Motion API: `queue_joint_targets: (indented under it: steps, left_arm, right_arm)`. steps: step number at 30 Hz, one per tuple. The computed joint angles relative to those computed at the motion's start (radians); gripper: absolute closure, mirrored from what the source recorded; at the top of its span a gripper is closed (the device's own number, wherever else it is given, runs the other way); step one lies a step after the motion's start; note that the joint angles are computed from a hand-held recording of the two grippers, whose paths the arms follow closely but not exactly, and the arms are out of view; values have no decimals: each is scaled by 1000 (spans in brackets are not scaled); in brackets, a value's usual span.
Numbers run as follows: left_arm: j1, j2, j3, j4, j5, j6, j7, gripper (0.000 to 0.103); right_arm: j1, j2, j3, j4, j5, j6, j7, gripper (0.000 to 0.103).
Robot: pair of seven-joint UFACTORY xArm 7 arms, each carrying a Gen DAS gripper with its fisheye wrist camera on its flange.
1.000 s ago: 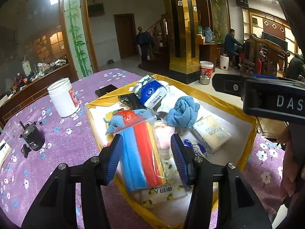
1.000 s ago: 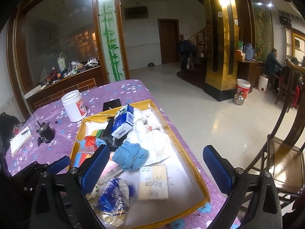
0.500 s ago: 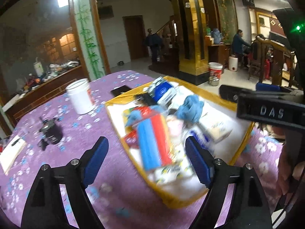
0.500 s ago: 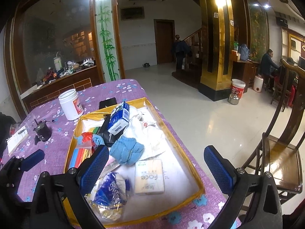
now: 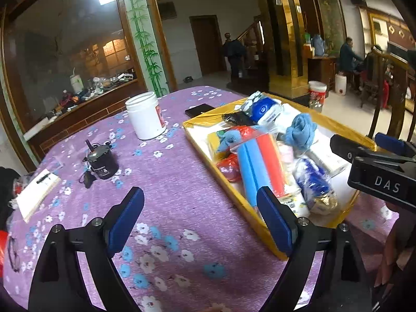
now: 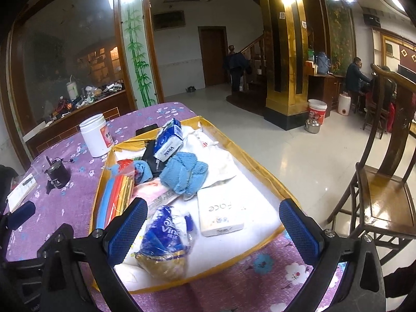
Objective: Organize soft objects
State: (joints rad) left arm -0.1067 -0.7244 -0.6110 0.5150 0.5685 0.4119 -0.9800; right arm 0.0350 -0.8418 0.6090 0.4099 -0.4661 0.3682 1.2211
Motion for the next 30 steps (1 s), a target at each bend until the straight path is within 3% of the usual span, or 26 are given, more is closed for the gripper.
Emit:
queue_joint_targets:
  steps: [14,30]
  left_arm:
    - [0,13,-33,19,46,47,-5,14]
    - [-20,31,-33,30,93,77,-28,14]
  right_arm:
    - [-26,29,30,-6,-15,-34,43,1]
    - [-8,32,32,13,-37,51,84,0]
